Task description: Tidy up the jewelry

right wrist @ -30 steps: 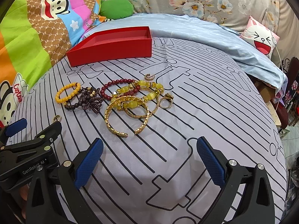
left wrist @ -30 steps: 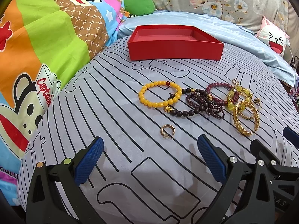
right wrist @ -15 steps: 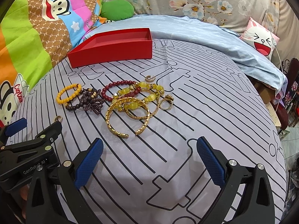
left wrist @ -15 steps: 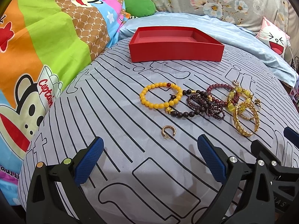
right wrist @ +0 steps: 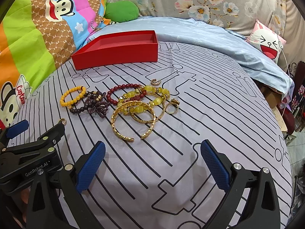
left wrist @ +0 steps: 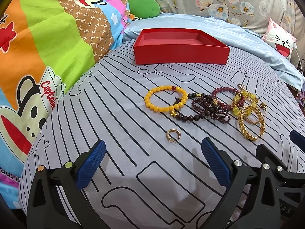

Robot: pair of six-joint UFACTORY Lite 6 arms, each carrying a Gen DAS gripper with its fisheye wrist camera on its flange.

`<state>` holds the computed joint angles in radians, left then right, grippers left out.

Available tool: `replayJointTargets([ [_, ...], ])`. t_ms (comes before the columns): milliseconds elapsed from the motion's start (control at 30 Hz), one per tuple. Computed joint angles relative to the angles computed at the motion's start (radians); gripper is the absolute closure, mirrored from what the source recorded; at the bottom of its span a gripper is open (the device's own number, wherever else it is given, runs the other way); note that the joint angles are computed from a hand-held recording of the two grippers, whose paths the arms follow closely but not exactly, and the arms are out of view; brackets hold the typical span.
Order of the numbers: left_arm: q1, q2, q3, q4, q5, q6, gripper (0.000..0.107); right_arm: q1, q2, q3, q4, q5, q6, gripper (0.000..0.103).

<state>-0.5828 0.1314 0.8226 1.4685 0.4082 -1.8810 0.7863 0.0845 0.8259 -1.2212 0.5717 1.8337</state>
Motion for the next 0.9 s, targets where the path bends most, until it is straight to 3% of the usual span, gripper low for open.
replayJointTargets([
  [900,0.002,-0.006,-0.003,-0.002,0.005,0.006,0.011,0.003,-0.005,-0.004,0.002,0.0,0.0,0.007],
])
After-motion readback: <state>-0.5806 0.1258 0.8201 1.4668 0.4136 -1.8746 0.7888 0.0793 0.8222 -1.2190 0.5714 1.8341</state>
